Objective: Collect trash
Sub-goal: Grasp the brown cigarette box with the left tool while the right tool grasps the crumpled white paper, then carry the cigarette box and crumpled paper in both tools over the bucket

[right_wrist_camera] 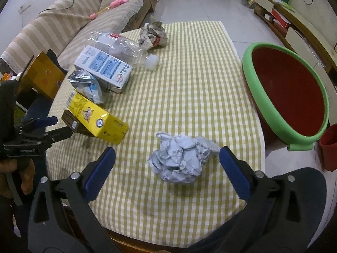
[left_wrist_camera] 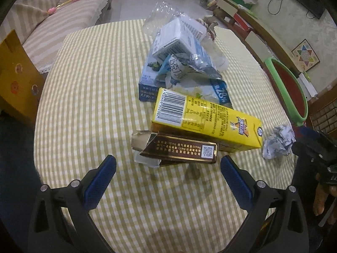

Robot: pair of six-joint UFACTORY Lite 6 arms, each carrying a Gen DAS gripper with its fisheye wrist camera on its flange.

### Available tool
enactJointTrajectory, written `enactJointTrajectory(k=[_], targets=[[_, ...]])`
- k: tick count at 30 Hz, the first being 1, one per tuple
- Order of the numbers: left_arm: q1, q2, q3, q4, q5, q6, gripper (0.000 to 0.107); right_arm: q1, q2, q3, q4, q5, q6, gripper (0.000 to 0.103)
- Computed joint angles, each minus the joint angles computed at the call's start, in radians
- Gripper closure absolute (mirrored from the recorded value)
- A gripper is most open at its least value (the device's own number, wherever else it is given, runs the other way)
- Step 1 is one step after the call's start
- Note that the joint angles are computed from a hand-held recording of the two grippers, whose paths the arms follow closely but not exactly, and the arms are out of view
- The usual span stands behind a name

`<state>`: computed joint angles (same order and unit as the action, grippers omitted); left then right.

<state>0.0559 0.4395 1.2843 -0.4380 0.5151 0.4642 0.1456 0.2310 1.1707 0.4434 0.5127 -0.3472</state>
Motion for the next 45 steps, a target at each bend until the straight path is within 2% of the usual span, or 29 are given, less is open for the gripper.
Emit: enactJointTrajectory(k=[7,21,25,27,28,30,34,45], targets=[[-0.023,0.065,0.045,0.017,-0.016,-0.023,0.012,0.02,0.082,0.039,-0.083,-0.005,0.081,0.005],[-0.041,0.191,0.125,-0.087,-0.038,0.02,0.011,0.065,0.125,0.033,-0.228,-0.07,0.218,0.005],[-0.051,0.204,0.116,-0.109,-0.069,0.027,0.012,0.065,0.114,0.02,-0.264,-0.088,0.256,0.016],[-0.058,0.192,0.1,-0.128,-0.084,0.038,0.019,0.051,0.123,0.029,-0.213,-0.074,0.207,0.03],[-0.059,0.174,0.075,-0.135,-0.095,0.048,0.02,0.046,0.135,0.039,-0.188,-0.056,0.18,0.044],[-0.054,0.15,0.051,-0.125,-0.106,0.051,0.024,0.055,0.138,0.036,-0.215,-0.062,0.201,0.044],[-0.037,0.119,0.031,-0.123,-0.096,0.056,0.03,0.048,0.124,0.027,-0.156,-0.063,0.141,0.049],[0.015,-0.012,-0.053,-0.141,-0.064,0.092,0.031,0.055,0.043,0.001,-0.071,-0.041,0.062,0.052]])
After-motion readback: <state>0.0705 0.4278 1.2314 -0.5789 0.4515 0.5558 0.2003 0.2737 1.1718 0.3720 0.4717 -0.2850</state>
